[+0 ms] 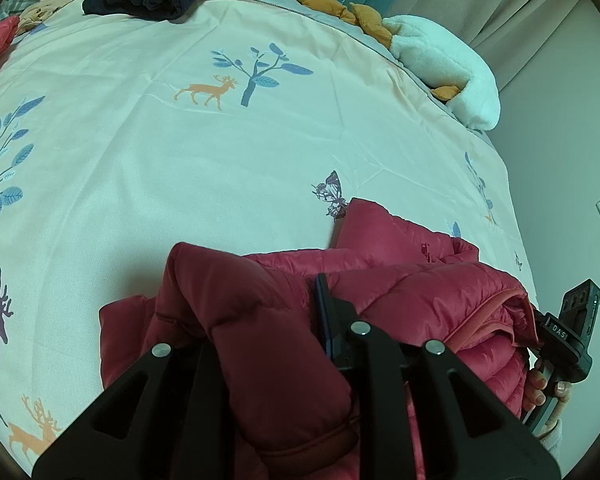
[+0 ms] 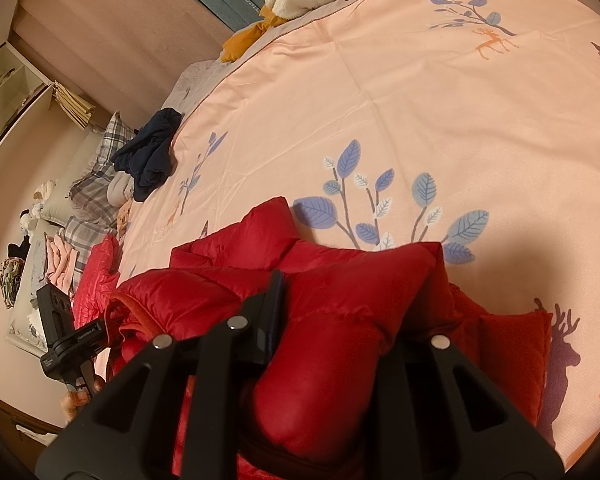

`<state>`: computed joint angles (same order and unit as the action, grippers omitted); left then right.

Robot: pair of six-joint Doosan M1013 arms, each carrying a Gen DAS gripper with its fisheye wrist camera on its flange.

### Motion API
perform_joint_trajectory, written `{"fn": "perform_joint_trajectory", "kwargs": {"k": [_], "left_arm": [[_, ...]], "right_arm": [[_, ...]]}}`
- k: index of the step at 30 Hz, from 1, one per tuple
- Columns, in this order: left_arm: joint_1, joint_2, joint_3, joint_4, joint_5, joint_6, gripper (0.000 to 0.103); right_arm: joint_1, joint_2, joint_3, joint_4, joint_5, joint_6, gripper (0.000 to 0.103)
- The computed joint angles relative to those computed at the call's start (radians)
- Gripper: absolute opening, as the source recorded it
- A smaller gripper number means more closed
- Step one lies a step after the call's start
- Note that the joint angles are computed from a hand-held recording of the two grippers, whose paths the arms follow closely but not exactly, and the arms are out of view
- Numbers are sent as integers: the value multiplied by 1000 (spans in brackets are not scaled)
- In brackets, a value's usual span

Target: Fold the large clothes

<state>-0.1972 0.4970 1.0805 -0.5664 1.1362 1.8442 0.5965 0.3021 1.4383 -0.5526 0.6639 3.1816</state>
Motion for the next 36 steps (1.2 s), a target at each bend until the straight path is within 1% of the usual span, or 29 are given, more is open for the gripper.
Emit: {"fn": "perform_joint_trajectory", "kwargs": {"k": [17, 36], "left_arm": [[4, -3, 7, -4, -6, 0, 19], [6, -2, 5, -7, 0, -4, 19]], "right_arm": [[-1, -7, 8, -7, -19, 28, 23], [2, -8, 9, -13, -21, 38, 28]]}}
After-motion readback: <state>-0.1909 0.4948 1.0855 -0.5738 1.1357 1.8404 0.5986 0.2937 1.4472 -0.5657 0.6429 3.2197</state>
